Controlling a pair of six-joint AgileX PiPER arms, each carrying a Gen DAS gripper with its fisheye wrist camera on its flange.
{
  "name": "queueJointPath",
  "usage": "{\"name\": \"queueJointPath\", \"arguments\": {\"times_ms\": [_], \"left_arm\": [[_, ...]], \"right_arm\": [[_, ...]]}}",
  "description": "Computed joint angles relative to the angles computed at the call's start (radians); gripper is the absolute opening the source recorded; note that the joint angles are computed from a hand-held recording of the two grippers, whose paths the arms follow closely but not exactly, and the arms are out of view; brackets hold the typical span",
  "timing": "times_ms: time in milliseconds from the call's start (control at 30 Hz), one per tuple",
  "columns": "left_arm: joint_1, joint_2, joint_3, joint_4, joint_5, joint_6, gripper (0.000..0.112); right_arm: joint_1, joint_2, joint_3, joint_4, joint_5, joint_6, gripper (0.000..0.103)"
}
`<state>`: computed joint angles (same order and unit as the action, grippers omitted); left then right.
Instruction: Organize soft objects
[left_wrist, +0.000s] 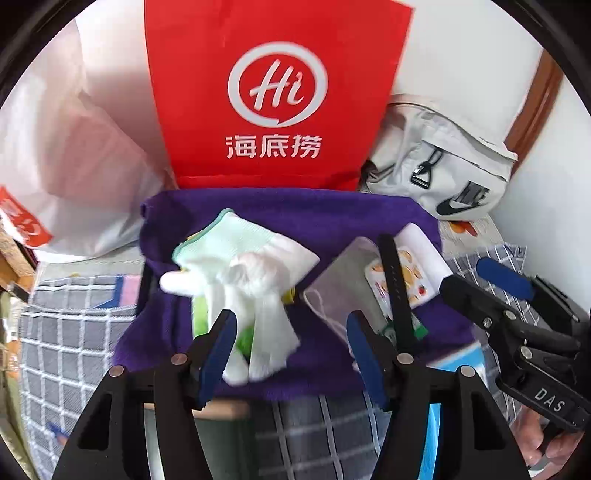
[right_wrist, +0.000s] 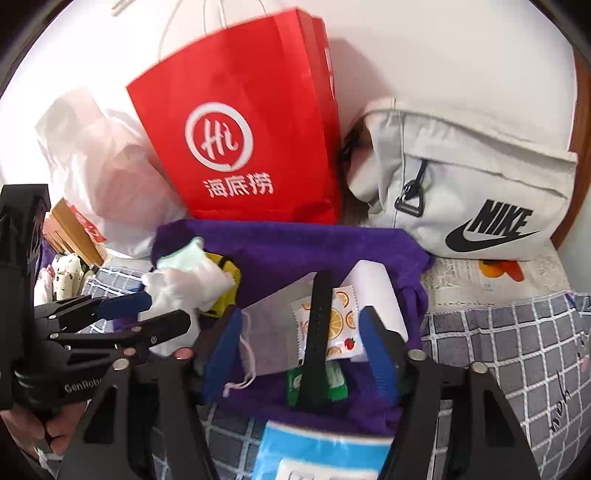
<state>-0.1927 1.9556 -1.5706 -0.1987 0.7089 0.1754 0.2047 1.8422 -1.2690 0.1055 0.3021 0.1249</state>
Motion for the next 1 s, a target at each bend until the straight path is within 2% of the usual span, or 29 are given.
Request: {"name": "queueJointPath", "arguments": {"times_ms": [67,167,267,367,500,667,733,833,1000], "left_arm": [[-0.009,-0.073,0.068,0.035,-0.019,-0.020,0.062],[-0.016,-0.211,0.201,0.066,-0.060,-0.037,0.071],[-0.013,-0.351,0.316,0.068,-0.055,-0.052,0.073],[-0.013,-0.461,0.396,0.060,-0.046,-0.065,0.078],[-0.031,-0.626,0.505,0.084,-0.026,-0.110,0.084],[-0.054,-0.824,0.616,0.135,0.021,-0.179,0.089],[-0.083,-0.902,0.652,0.202,0.048,-0.255,0.098],[-0.102,-1.016,0.699,0.246,0.092,-0.313,0.100],[-0.178,-1.154,0.732,0.334,0.192,-0.426,0.101]], "right_arm": [[0.016,-0.052,0.038,-0.063,0.009,0.067,0.070],[0.046,-0.136,0.102,-0.128,0.035,0.139,0.073],[0.081,-0.239,0.184,-0.163,0.056,0.179,0.074],[0.140,-0.359,0.278,-0.283,0.090,0.323,0.077],[0.267,-0.521,0.395,-0.562,0.164,0.646,0.092],[0.461,-0.705,0.494,-0.772,0.346,0.942,0.101],[0.528,-0.760,0.519,-0.816,0.415,1.022,0.102],[0.652,-0.836,0.544,-0.859,0.542,1.133,0.102],[0.977,-0.910,0.559,-0.953,0.840,1.353,0.102]]}}
